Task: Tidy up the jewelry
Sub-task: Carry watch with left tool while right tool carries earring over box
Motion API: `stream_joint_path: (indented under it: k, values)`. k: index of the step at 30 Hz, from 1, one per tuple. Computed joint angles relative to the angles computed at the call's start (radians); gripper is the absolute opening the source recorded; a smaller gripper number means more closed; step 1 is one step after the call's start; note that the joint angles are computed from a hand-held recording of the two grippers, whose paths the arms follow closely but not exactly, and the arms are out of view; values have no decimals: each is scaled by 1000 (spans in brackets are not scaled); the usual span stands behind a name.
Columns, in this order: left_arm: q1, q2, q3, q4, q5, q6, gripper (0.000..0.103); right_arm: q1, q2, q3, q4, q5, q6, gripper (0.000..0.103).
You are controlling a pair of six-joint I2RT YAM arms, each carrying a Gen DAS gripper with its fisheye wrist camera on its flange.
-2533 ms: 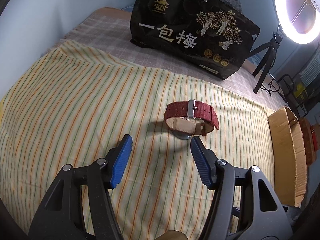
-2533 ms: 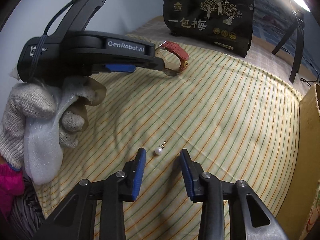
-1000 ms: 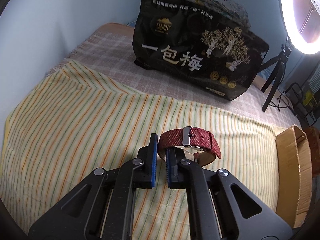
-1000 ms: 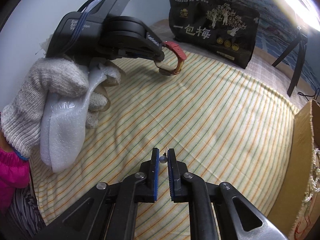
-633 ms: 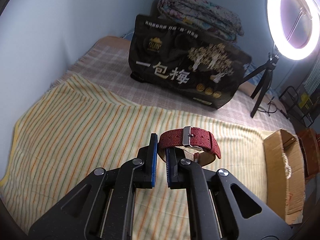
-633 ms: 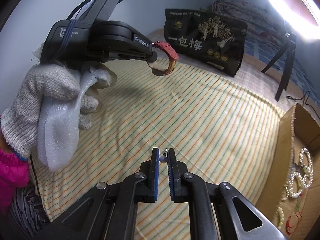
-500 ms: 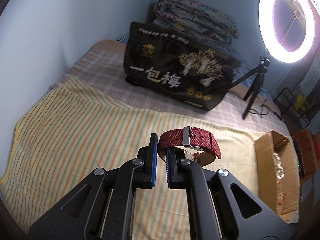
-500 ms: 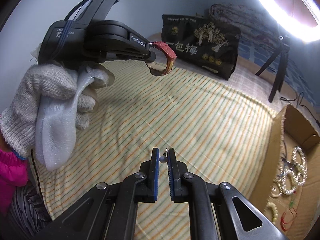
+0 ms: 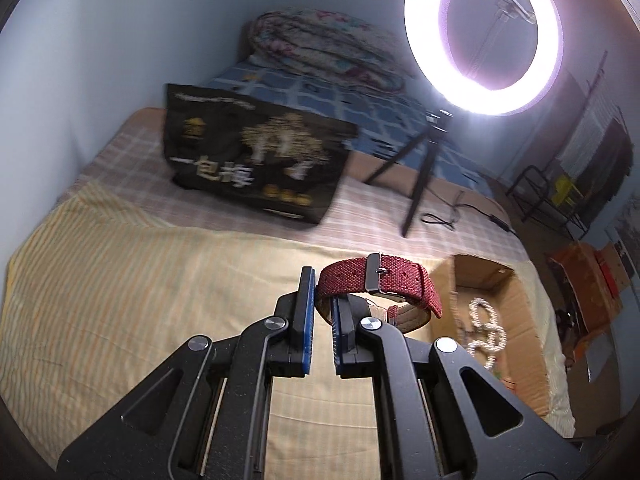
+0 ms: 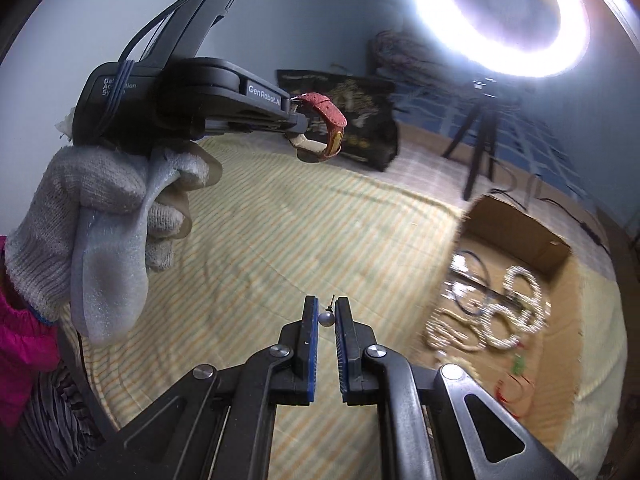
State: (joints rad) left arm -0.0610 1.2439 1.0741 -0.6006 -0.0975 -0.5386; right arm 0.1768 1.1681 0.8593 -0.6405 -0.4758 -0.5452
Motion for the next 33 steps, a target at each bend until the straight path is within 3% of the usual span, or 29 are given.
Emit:
stream_joint_path:
  k: [14,24,33]
  values:
    - [-260,211,193,-3,-105,-95,5,-350,95,73,-90,-122,-178,6]
    - [-334,335,318,-14,-117,-147,5,-434,164,100,-85,-139,-210,6]
    - [-387,395,389,-23,-160,-133,5,-472,204,129,-93,-148,-229,7]
